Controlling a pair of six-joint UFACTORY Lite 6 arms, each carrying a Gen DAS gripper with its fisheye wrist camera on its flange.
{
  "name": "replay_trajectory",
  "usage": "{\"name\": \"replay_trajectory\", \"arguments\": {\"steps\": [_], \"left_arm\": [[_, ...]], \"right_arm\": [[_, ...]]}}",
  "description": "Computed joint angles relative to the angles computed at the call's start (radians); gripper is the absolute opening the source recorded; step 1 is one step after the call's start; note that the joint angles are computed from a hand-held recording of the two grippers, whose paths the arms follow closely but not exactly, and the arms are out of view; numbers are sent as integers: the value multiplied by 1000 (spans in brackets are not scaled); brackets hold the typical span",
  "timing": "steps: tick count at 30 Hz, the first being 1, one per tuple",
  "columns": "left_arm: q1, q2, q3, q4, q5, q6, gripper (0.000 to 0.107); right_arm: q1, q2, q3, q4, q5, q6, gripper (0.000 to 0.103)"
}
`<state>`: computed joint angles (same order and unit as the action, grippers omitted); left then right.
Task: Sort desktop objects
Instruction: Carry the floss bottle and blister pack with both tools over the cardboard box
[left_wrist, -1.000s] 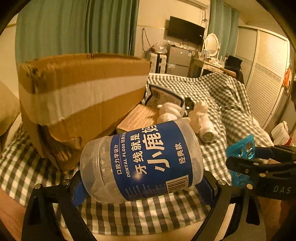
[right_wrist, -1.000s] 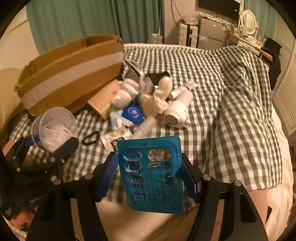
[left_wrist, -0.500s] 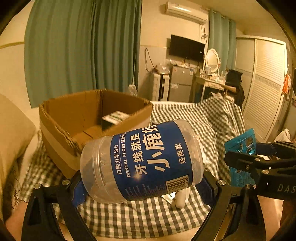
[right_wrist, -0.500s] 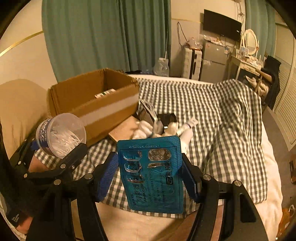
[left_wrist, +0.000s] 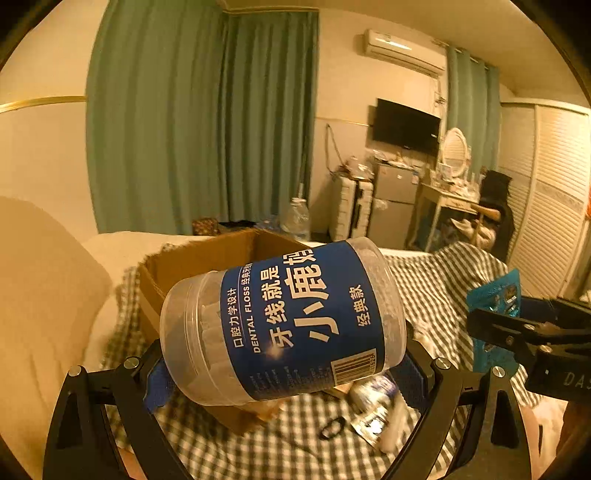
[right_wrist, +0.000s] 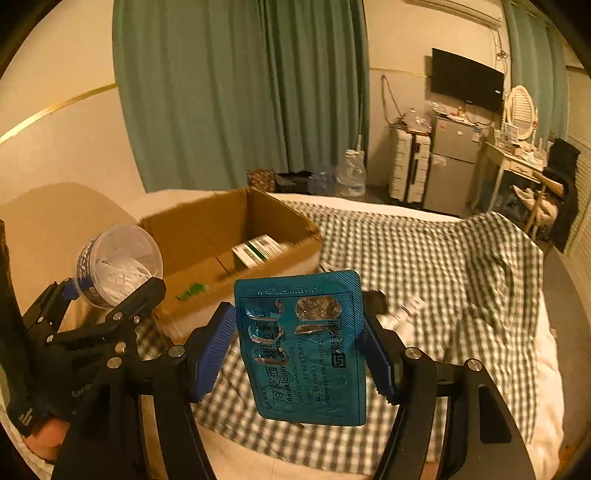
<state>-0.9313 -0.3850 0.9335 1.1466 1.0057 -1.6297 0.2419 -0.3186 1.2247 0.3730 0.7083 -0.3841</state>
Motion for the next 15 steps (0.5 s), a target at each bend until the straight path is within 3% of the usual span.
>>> {"name": "replay_trajectory", "arguments": {"steps": [7,15], "left_arm": [[229,10,40,-23,-112,160,97],[451,84,33,4,-301,201,97]], "right_arm": [[77,211,191,66,-25,27,66],[174,487,464,88,-54,89,66]]}}
